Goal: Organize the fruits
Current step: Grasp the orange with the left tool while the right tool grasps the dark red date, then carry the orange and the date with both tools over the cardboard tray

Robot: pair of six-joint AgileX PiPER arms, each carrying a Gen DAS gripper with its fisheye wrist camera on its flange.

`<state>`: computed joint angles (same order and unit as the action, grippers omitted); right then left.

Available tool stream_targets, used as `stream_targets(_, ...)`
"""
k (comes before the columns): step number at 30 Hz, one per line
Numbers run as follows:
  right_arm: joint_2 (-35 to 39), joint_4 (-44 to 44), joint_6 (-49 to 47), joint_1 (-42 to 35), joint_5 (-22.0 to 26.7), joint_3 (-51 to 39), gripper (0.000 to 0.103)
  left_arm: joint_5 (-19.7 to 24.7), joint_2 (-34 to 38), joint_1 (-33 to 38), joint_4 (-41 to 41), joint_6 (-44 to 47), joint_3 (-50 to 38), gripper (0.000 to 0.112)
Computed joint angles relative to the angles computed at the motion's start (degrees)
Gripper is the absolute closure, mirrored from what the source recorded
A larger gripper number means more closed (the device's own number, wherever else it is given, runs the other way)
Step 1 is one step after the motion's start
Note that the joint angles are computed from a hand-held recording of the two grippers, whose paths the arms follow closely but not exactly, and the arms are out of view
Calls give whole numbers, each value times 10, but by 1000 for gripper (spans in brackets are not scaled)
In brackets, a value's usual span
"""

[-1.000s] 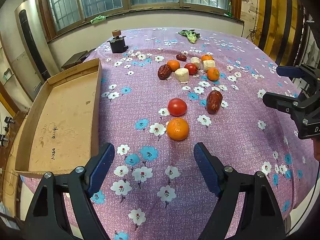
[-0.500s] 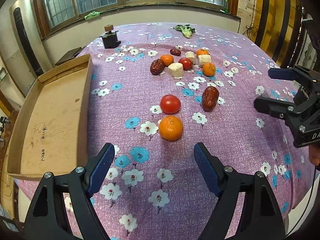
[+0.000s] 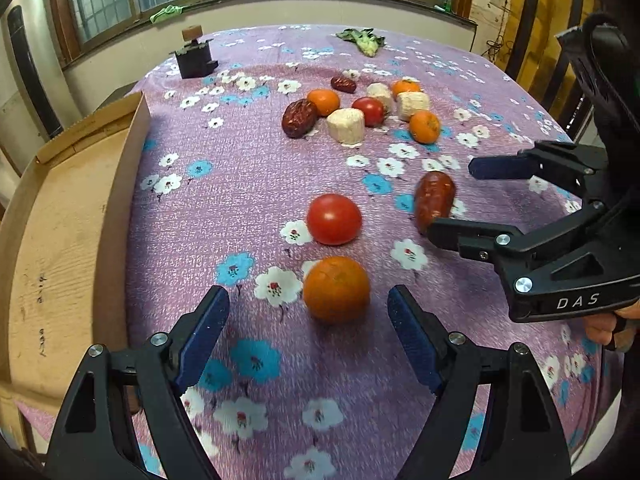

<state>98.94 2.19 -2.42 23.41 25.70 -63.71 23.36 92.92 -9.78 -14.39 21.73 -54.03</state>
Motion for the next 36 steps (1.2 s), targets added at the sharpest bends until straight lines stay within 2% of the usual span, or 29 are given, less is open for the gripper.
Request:
stream_targets(3, 24, 29, -29, -7, 5, -14, 31, -2, 19, 5, -21, 23, -8, 31)
stream_targets(4, 29, 35, -34, -8, 8, -17, 36, -1, 18, 6, -32, 38, -9, 34)
stream_targets(5, 29, 23, -24, -6, -3, -13, 37, -3, 17, 10, -60, 69, -8, 46)
stream_targets(6, 28, 12, -13, -3, -11, -9, 39, -2, 19, 10, -70, 83, -10, 51)
stream_targets(7, 26, -5, 6, 0, -16, -4, 45, -8, 20, 6, -57, 75, -9, 58)
stream_targets(8, 24, -11, 17, 1, -18, -2, 53, -9, 19, 5, -67, 90, -9, 71)
stream_targets(10, 14, -8, 31, -2, -17, 4, 53, -10, 16, 4, -79, 106, -7, 82)
stream_targets(13, -19, -33, 80, 0, -28, 31, 53, -13, 11, 1, -76, 105, -1, 82)
stream_targets(18, -86, -185, 266, 29, -32, 74, 53, 2, -1, 9, -110, 134, 8, 83)
stream_targets(24, -132, -316, 405, 68, 4, 95, 53, 12, -44, 17, -150, 169, 35, 83)
stream_targets(29, -163, -376, 469, 88, 30, 110, 53, 25, -83, 28, -165, 179, 44, 83)
stream_targets(36, -180, -484, 581, 143, 91, 115, 53, 35, -128, 37, -165, 180, 56, 83)
